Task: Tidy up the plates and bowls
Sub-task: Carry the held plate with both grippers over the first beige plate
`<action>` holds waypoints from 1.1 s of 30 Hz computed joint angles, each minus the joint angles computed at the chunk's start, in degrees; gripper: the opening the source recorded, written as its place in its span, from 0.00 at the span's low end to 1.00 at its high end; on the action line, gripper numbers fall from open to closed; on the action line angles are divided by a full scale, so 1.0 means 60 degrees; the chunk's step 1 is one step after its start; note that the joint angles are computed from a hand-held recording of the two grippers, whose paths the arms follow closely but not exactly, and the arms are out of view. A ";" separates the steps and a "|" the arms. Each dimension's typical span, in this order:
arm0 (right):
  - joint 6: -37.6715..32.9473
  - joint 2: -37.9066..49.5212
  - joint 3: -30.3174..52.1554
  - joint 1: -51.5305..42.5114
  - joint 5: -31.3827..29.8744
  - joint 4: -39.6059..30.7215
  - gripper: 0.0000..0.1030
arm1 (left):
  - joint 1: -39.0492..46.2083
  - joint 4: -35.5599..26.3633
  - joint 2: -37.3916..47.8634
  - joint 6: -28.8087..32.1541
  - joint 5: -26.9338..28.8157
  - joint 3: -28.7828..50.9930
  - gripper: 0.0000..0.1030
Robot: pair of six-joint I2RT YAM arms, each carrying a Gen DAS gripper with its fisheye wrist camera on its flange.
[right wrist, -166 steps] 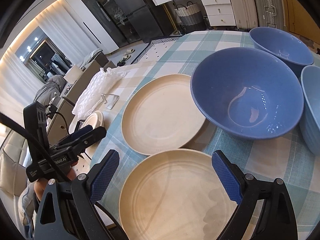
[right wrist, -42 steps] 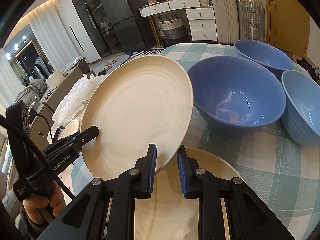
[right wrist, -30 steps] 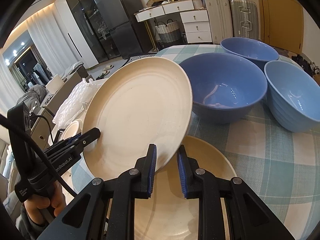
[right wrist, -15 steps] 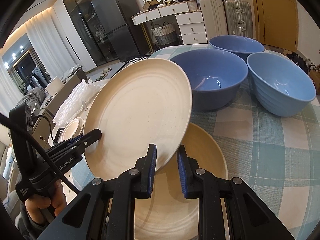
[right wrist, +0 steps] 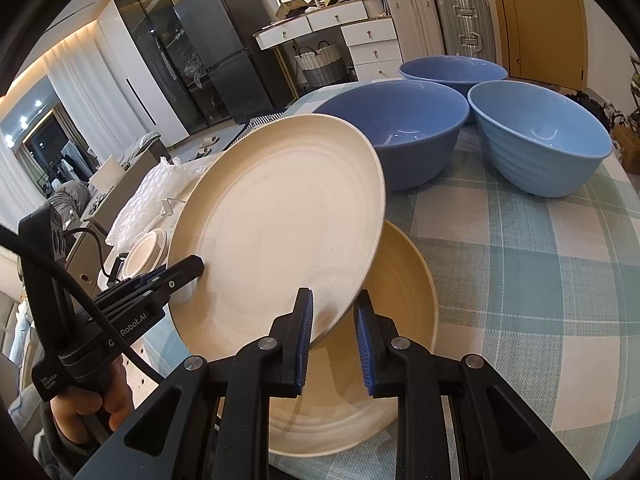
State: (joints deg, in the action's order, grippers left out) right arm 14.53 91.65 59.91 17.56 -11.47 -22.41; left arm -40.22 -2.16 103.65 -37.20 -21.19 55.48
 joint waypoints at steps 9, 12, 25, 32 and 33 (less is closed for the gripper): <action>0.0012 -0.0665 -0.0740 -0.0172 -0.0072 0.0016 0.20 | -0.0423 -0.0036 0.0054 0.0023 -0.0219 -0.0038 0.17; -0.0013 -0.0772 -0.0875 -0.0244 -0.0089 -0.0013 0.20 | -0.0591 -0.0144 0.0098 0.0009 -0.0384 0.0045 0.17; -0.0041 -0.1200 -0.1463 -0.0359 -0.0205 -0.0020 0.20 | -0.0815 -0.0154 0.0191 -0.0009 -0.0255 -0.0044 0.17; -0.0068 -0.1317 -0.1569 -0.0421 -0.0245 -0.0074 0.20 | -0.0881 -0.0181 0.0206 -0.0050 -0.0134 -0.0110 0.17; -0.0086 -0.1328 -0.1556 -0.0399 -0.0213 -0.0101 0.20 | -0.0899 -0.0172 0.0186 -0.0058 -0.0139 -0.0135 0.17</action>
State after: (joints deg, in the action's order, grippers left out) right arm 14.02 83.68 50.57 15.17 -12.75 -23.02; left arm -45.62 -3.19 104.77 -37.55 -22.02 54.67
